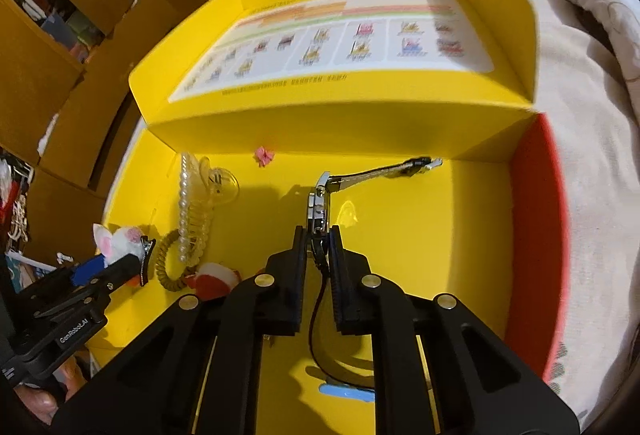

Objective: Organize jewelry
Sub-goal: 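Lift the bunny plush and wristwatch out of the tray over the bed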

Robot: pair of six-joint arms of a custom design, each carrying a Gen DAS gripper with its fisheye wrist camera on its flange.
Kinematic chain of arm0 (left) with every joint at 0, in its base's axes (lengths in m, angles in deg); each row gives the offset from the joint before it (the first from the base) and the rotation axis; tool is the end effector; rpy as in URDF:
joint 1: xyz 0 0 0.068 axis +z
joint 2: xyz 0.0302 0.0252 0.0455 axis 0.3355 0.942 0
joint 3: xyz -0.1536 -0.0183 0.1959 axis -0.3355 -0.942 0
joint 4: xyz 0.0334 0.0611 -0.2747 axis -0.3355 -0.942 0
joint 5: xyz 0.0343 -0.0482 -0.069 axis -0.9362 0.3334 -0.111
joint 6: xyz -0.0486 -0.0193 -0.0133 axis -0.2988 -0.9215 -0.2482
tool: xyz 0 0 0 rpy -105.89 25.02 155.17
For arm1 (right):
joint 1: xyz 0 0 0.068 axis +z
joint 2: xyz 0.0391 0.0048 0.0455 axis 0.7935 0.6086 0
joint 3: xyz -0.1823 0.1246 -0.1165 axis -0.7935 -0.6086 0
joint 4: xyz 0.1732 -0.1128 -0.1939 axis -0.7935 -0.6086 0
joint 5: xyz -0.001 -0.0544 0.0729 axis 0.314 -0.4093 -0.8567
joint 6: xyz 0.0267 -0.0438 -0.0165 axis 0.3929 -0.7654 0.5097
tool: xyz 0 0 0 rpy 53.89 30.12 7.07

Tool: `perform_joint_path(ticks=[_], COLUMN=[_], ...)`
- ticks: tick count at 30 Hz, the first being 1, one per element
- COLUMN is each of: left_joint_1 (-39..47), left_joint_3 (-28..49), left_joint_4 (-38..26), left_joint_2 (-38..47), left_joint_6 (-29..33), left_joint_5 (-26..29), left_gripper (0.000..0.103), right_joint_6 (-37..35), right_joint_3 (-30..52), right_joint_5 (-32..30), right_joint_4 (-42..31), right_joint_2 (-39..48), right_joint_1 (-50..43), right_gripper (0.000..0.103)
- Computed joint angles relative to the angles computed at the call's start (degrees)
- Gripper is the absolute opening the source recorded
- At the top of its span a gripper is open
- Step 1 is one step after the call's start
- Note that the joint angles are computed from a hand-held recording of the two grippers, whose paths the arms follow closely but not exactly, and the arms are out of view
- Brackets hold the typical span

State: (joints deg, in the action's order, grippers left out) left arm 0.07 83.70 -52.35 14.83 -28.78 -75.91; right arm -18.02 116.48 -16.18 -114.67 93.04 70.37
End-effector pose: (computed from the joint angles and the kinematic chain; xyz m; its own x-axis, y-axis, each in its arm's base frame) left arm 0.2253 -0.0798 0.1486 -0.9110 0.1485 -0.3847 0.1846 0.9811 -0.0582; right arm 0.2129 0.0734 0.1340 -0.8955 0.2482 -0.3694 0.1128 0.9296 0.3510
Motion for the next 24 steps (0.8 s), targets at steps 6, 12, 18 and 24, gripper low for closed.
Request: perform_joint_path(ticks=[6,12,18,24], left_joint_1=[1.3,3.6,9.0,19.7], left_joint_3=[-0.4,-0.7,-0.7,-1.3], left_joint_4=[-2.4,-6.1,-10.2,-14.2], left_joint_2=[-4.2,-11.0,-17.3,-22.1], left_joint_6=[0.3,1.7,4.6,11.7], left_joint_5=[1.8,3.9,7.0,11.6], left_gripper=[0.038,0.038,0.038,0.038], right_joint_6=[-0.7,-0.7,-0.9,-1.1], right_joint_3=[-0.2,2.7,7.2,10.3], right_joint_5=[-1.5,-1.4,0.8,3.4], right_joint_4=[-7.0,-16.1,-28.1,-39.9], right_joint_2=[-11.9,-22.2,-32.9,-42.9], right_joint_1=[-2.6,-3.3,-3.8,-5.4], right_gripper=[0.012,0.012,0.012,0.012])
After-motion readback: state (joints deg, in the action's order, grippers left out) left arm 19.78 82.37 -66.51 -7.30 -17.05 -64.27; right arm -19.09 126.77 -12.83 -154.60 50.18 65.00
